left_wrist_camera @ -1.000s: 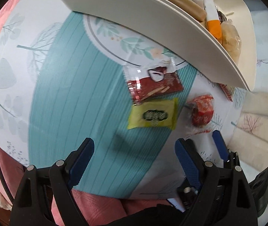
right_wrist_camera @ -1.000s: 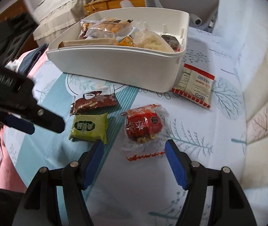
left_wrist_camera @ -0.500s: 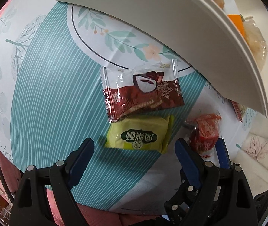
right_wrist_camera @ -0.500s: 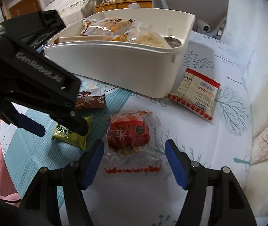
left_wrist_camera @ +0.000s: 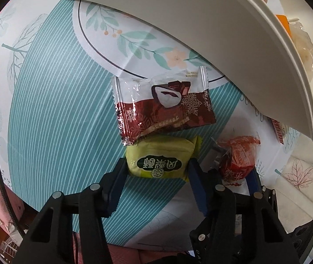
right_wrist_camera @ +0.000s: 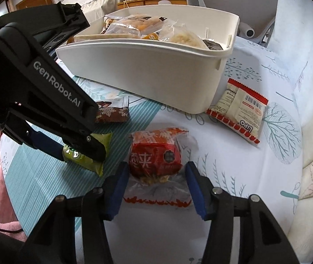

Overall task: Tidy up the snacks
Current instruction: 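Grasp the yellow-green wafer packet with the left tool while the right tool grasps the red candy packet, then carry both packets over the white tray and open both tools to drop them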

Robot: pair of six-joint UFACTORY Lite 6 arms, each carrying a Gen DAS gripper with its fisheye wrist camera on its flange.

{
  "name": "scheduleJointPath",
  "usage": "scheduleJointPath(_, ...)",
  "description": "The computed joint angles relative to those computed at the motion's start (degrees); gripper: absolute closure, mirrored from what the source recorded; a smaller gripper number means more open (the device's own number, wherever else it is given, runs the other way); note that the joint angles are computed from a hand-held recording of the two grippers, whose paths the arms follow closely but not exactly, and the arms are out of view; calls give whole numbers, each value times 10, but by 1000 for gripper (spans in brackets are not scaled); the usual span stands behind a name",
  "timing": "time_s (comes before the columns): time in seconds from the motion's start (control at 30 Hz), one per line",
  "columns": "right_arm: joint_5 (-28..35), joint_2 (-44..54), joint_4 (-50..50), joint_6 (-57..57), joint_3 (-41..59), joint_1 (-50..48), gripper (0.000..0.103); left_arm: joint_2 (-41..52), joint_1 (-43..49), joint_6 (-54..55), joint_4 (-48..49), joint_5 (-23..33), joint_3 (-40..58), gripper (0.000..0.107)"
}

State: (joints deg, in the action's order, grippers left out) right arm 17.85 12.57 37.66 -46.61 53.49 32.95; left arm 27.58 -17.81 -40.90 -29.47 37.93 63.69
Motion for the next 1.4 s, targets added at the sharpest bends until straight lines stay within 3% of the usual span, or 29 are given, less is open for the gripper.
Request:
scheduleJointPath(0.3,32,-9,-66,79,4,7,51,-20,22,50,-32,14,-39,55)
scheduleJointPath(0.57,70,-26,-122,193,8,47,51,-121,85,98,-45,27,-143,55)
scheduleJointPath(0.77,84,-23,-144,265,55,110,51,-266,181,101,14,71,-240,55)
scheduleJointPath(0.93,89,5,-207,362,134,174,51,-373,329,141,88,151,-258,55)
scheduleJointPath(1.07,97,35,-247,431,214,213,51,-399,430,201,131,200,-216,55)
scheduleJointPath(1.2,96,61,-326,534,288,257,51,-361,509,278,134,245,-122,55)
scheduleJointPath(1.4,128,139,-434,665,442,291,51,-301,525,333,108,272,-10,55)
